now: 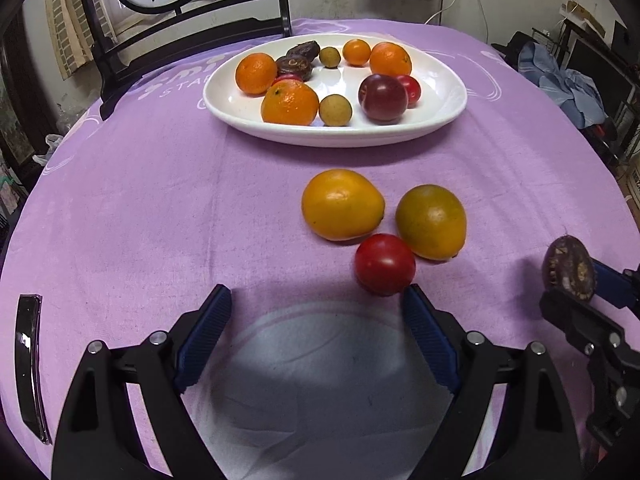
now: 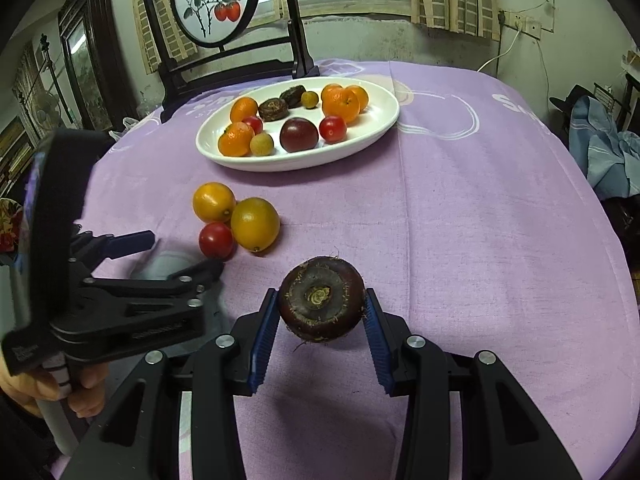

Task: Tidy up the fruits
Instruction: 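Grasp a dark brown fruit with the right tool while the left tool grasps a red tomato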

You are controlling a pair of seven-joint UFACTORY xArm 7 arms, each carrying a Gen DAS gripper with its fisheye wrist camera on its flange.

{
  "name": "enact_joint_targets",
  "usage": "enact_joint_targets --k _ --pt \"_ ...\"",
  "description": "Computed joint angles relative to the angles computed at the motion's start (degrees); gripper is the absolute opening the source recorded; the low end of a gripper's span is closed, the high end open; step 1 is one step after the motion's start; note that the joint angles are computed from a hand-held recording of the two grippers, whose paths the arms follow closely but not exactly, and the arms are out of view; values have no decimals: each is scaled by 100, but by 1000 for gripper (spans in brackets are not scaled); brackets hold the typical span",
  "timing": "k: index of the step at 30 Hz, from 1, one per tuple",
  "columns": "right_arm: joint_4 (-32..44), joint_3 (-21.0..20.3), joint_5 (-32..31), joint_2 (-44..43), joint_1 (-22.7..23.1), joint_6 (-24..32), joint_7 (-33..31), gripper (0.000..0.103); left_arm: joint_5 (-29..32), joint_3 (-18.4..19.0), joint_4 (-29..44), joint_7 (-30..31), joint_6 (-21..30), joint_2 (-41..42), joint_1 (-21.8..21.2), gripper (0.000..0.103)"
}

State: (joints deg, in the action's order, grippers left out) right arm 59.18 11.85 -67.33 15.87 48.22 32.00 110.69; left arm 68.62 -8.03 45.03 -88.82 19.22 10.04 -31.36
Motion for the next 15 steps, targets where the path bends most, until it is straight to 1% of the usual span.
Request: enact_joint_targets --k 4,9,12,13,15 --pt "-9 9 -36 -39 9 15 32 43 -378 -6 125 160 13 109 -10 87" --pt "12 29 -26 -34 9 45 -1 43 -449 23 275 115 225 194 -187 84" --pt "23 37 -31 -33 19 50 -18 43 -311 53 365 92 223 250 -249 77" --pt "33 38 -30 -26 21 52 -31 43 -245 63 398 107 217 273 -266 73" --pt "44 37 -26 -15 23 46 -52 43 -198 57 484 227 274 323 -300 69"
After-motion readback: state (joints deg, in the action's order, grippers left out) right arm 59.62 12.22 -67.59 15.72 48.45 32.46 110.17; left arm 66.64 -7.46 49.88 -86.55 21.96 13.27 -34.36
